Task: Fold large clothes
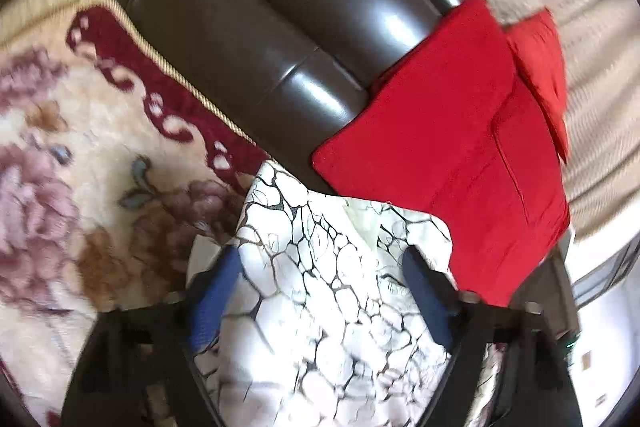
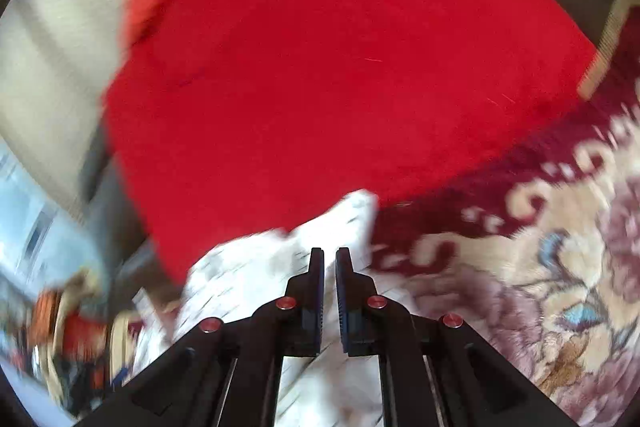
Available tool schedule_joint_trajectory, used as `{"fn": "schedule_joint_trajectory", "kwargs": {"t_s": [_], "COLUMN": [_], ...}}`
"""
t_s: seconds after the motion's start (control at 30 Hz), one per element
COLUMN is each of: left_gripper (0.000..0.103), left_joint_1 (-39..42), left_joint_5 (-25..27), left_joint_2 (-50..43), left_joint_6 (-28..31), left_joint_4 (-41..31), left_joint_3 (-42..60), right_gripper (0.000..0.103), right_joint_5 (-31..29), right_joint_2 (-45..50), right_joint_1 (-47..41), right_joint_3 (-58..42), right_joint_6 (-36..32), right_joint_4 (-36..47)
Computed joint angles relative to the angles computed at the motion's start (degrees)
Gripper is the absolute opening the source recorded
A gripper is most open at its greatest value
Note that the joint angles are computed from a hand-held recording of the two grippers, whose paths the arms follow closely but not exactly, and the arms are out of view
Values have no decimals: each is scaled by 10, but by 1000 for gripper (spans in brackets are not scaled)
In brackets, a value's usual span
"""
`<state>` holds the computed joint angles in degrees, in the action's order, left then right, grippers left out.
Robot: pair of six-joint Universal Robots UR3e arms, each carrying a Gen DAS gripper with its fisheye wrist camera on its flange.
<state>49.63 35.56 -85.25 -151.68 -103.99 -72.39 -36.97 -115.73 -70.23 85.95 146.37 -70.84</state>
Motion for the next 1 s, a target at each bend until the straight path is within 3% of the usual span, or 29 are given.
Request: {"fn": "schedule_joint_trajectory", "kwargs": {"t_s": [0.07, 0.13, 0.2, 0.3, 0.37, 0.47, 0.53, 0.6, 0.7, 0.77, 0.83, 0.93, 1.0], "left_gripper": [85, 89, 89, 89, 89, 89, 89, 89, 89, 89, 89, 89, 89], "left_joint_1": [-4, -12, -34, -91, -133, -200, -241, -279, -292, -277, -259, -252, -247], "left_joint_5": [3, 17, 32, 81, 104, 150, 197, 256, 259, 220, 188, 197, 199], "left_joint_2": [-3, -15, -46, -90, -100, -128, -153, -174, -210, -228, -232, -267, -295], "left_joint_6": [14, 8, -20, -86, -90, -41, -32, -48, -59, -83, -98, -46, 13], "left_joint_4": [11, 29, 28, 63, 94, 74, 86, 143, 162, 154, 153, 49, -31], "left_joint_3": [16, 40, 82, 131, 139, 190, 212, 208, 236, 261, 271, 373, 447], "right_gripper": [9, 9, 9, 9, 9, 9, 9, 9, 9, 9, 9, 9, 9], "right_joint_5": [7, 17, 20, 11, 16, 33, 21, -8, 27, 65, 126, 154, 154], "right_joint_2": [-19, -29, -10, -8, -10, -16, 4, 21, 35, 30, 3, 28, 52], "right_joint_1": [-25, -43, -27, 1, 31, 65, 130, 198, 219, 210, 167, 153, 170], "right_joint_3": [-78, -132, -166, -152, -110, -21, 23, 60, 112, 138, 143, 81, 69], "right_joint_6": [-139, -233, -296, -331, -301, -269, -172, -62, -23, -21, -102, -253, -267], "right_joint_4": [150, 277, 373, 453, 443, 433, 330, 182, 93, 72, 151, 293, 305]}}
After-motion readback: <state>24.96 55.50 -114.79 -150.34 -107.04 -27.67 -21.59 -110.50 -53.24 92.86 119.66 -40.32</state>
